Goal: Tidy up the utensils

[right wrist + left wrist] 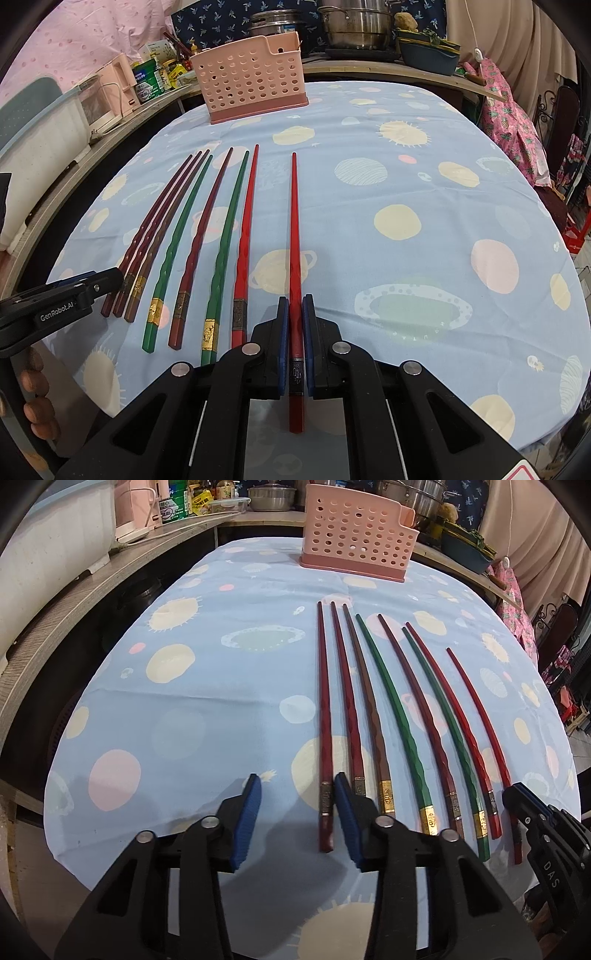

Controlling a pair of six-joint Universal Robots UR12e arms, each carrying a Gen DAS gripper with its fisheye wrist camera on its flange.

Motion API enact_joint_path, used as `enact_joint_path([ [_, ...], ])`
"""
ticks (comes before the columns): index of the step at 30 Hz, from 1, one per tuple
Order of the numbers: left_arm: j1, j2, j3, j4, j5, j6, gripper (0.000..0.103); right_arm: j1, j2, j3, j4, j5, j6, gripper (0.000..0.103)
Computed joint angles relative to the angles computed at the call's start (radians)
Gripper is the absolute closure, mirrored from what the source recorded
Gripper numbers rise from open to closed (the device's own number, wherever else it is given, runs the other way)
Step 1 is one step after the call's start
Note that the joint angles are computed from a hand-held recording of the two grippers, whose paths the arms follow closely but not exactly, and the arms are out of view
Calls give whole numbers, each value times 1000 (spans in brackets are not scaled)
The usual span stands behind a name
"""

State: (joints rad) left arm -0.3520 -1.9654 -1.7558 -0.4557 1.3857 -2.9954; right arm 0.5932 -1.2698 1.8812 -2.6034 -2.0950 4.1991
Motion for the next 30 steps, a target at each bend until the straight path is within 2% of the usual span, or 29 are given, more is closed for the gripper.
enact_joint_path([
  [3,1,0,0,-1,-4,1,77,0,-1,2,-2,1,0,96],
  [5,2,1,0,-5,-11,5,89,0,-1,1,-1,0,0,96],
  [8,3,3,-2,-8,-18,9,95,0,-1,1,-1,0,0,96],
  [30,0,6,-6,-10,-20,15,95,18,-13,21,-22,2,15,96],
])
